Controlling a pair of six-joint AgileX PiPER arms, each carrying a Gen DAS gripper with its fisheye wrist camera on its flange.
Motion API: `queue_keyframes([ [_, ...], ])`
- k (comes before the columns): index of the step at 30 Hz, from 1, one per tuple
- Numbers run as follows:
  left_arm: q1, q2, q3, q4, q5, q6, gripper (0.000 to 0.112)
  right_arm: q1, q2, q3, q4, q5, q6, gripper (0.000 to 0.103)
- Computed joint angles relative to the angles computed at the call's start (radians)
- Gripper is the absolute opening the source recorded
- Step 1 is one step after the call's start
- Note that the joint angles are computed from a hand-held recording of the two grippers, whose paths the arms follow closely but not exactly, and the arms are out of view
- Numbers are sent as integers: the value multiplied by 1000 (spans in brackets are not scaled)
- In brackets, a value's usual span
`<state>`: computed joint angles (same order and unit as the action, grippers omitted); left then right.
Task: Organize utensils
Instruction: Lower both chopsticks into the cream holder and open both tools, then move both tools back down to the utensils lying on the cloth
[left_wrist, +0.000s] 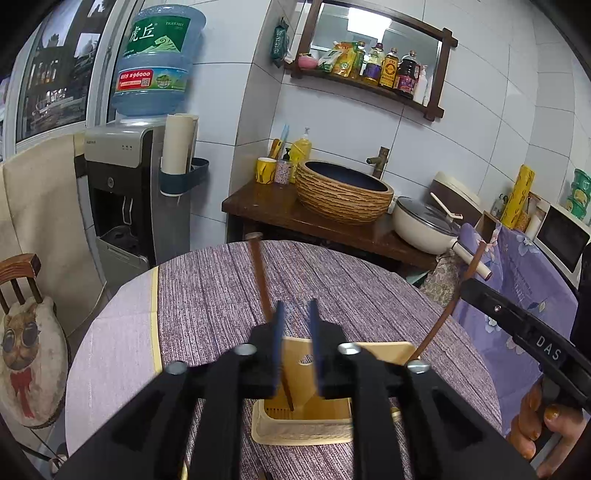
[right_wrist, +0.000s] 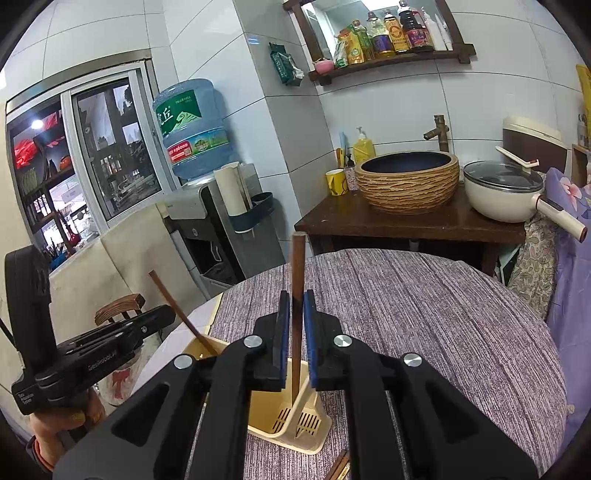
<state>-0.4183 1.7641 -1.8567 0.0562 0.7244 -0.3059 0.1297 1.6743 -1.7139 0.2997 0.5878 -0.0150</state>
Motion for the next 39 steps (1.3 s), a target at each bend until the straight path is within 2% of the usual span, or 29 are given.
queue_keyframes([
  [1,-3,-10,17,7,-15,-7,51,-2,-7,16,7,-10,-4,37],
  [2,-5,-34,54,13,-45,-16,62,-7,-14,32,31,-21,-18,56],
  [4,-10,-74,117,18,-93,-21,70,-8,-62,115,50,-90,-19,59],
  [6,-18,-119,179,22,-120,-19,75,9,-105,172,-44,-136,47,59],
  [8,-24,-161,239,24,-145,-20,87,20,-144,218,-113,-157,103,59],
  [11,-36,-229,343,58,-193,-62,95,43,-225,315,-165,-183,135,59],
  [14,-54,-289,436,116,-209,-126,98,84,-285,390,-325,-176,283,64],
  [17,-62,-339,519,123,-210,-135,98,107,-337,476,-390,-163,360,65],
  [20,-80,-378,602,181,-200,-195,98,144,-366,552,-523,-136,500,65],
  [29,-61,-425,813,167,-208,-290,98,130,-385,725,-435,-104,519,65],
  [31,-67,-426,847,206,-210,-339,98,131,-384,754,-417,-103,516,65],
  [36,-53,-430,920,165,-232,-333,97,160,-369,802,-442,-110,555,65],
  [39,-70,-429,943,197,-230,-367,95,177,-358,821,-454,-111,584,65],
])
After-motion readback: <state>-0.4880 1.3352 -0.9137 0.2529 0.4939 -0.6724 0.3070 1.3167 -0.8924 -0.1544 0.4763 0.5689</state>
